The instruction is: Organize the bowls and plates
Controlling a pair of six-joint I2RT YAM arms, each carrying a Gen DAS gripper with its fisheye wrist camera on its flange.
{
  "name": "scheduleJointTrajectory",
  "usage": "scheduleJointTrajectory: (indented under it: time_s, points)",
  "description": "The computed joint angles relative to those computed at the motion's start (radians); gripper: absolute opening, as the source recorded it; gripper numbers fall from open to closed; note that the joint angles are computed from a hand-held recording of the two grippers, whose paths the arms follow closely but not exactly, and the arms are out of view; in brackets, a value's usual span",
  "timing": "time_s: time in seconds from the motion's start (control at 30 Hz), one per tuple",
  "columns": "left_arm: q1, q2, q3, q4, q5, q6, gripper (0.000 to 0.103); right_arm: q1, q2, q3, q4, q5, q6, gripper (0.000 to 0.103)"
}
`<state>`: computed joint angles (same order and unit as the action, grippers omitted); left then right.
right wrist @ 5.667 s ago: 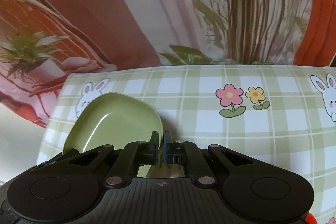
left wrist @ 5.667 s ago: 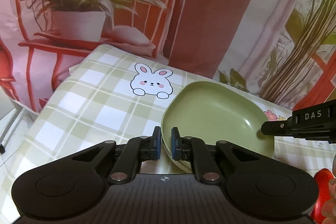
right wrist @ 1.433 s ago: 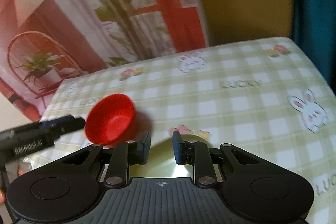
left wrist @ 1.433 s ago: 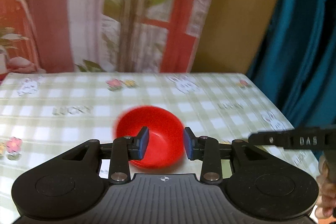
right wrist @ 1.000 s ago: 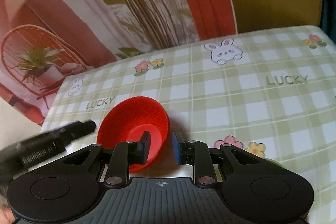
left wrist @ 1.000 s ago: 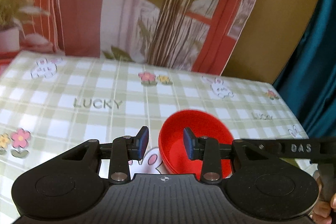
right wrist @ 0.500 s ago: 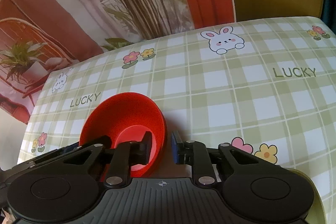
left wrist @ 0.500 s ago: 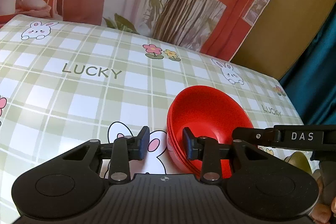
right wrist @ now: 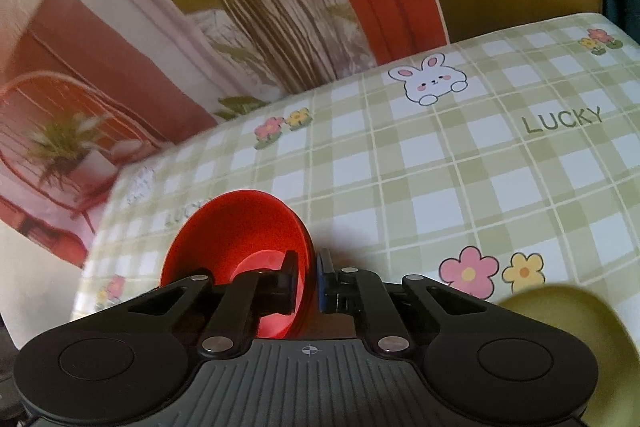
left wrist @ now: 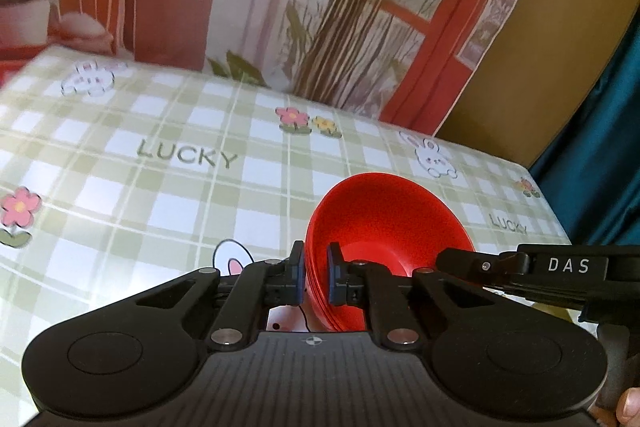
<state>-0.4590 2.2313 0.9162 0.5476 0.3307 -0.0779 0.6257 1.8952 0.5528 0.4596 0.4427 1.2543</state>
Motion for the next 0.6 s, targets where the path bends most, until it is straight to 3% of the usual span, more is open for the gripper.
scheduleJointTrajectory:
  time_s: [0.27,0.6]
  points:
    - [-0.019,-0.162,-0.109,-0.017,-0.045,-0.010,0.011,0.094,-0.119,-0.099,0.041,0.112,0.043,0.009]
    - [-0.136,-0.309,-0.202,-0.040,-0.110,-0.028,0.012,0.235,-0.365,-0.327,0.019,0.274,0.221,0.009]
